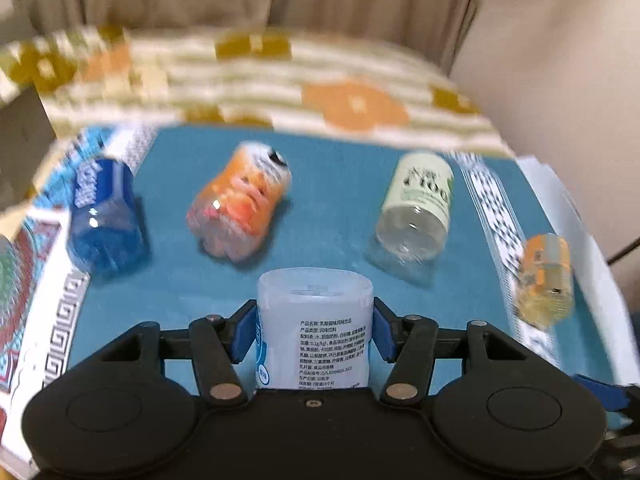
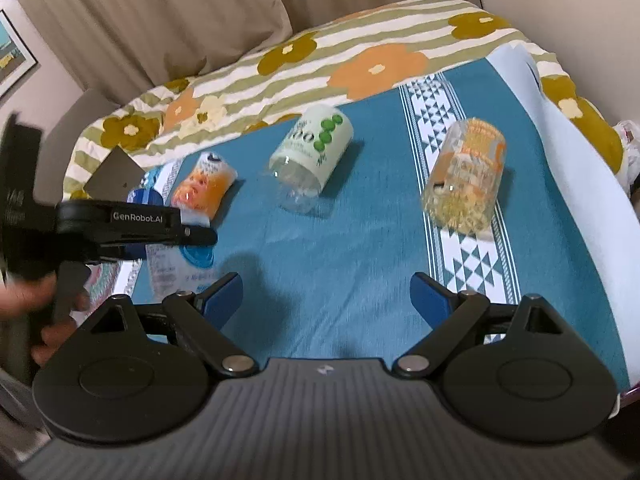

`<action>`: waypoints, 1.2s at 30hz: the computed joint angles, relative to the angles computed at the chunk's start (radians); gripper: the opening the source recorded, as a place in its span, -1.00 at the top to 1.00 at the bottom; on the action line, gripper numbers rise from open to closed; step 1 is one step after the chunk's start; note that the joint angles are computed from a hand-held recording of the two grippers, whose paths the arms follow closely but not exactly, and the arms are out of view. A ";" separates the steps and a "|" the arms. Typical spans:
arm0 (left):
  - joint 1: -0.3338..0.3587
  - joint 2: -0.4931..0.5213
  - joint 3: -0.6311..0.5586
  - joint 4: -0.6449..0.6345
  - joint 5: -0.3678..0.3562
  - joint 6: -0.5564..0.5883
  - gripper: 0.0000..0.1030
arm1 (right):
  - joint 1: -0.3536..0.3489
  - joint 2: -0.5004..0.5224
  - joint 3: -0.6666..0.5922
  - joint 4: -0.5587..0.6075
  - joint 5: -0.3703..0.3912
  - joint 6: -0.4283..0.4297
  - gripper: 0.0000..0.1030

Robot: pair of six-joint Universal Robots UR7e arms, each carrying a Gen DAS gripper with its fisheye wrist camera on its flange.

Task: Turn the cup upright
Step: 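Rotate the white cup with the left tool so its opening faces up, lower it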

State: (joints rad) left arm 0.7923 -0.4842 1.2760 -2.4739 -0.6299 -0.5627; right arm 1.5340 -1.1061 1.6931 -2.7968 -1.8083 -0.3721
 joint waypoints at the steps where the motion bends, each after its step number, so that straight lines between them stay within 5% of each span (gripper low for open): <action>1: -0.006 0.009 0.036 -0.094 0.044 0.048 -0.21 | 0.001 0.001 0.007 -0.003 -0.009 -0.007 -1.00; 7: -0.024 0.089 0.122 -0.561 0.150 0.341 -0.22 | -0.002 0.004 0.048 -0.029 -0.049 -0.041 -1.00; 13: -0.040 0.089 0.176 -0.646 0.157 0.376 -0.26 | 0.000 0.004 0.079 -0.052 -0.052 -0.041 -1.00; 19: -0.054 0.032 0.231 -0.510 0.138 0.234 -0.26 | 0.009 0.005 0.093 -0.051 -0.044 -0.054 -1.00; 27: -0.035 -0.035 0.149 -0.046 0.042 0.001 -0.27 | 0.018 0.010 0.089 -0.047 -0.033 -0.055 -1.00; 36: -0.025 -0.040 0.114 0.064 0.005 -0.063 -0.35 | 0.018 0.015 0.082 -0.043 -0.031 -0.047 -1.00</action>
State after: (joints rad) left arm 0.7674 -0.5238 1.3901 -2.4095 -0.6250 -0.6259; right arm 1.5520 -1.0916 1.7746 -2.8402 -1.8389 -0.4194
